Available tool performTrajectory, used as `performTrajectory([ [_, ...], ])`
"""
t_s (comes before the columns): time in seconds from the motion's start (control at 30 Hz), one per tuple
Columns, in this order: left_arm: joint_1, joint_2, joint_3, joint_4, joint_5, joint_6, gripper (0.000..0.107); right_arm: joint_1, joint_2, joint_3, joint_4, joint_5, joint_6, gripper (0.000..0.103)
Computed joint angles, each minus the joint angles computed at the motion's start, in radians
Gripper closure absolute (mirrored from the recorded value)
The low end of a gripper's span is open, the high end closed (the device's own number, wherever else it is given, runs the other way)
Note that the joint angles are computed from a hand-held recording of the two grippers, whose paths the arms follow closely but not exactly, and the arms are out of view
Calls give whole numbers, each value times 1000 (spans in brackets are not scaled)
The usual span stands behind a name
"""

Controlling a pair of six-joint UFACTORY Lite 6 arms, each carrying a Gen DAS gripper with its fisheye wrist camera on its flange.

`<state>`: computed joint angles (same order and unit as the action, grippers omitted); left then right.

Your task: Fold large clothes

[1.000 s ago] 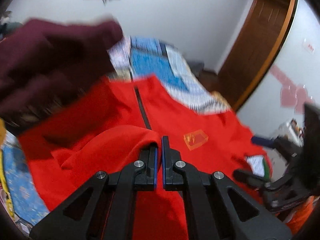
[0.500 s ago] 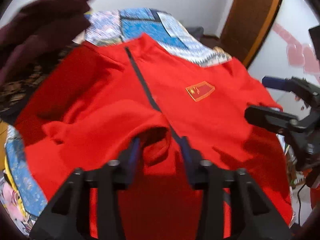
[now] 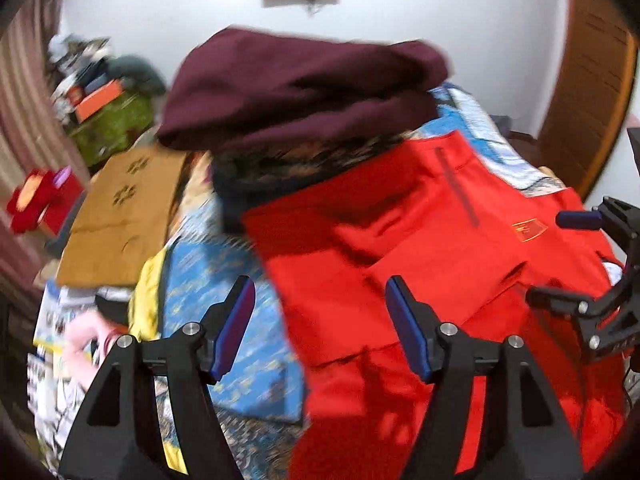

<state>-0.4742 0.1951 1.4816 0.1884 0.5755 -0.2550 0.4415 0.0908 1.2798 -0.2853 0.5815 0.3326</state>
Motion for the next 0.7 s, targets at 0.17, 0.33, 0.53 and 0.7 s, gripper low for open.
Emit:
performTrajectory([
  [0.17,70,-38,-129,-55,-32,34,41,74,189,91,43,10,-77,3],
  [0.33,88,-39,-200,-105,-60,69,41,85,337,180,87,48,-139,22],
  [0.53,83,20,-206,-100,-71,64,41,76,364,166,87,-5,-143,64],
  [0.7,72,77,-182,-124,-67,87,40,33,303,139,190,-16,-229,78],
])
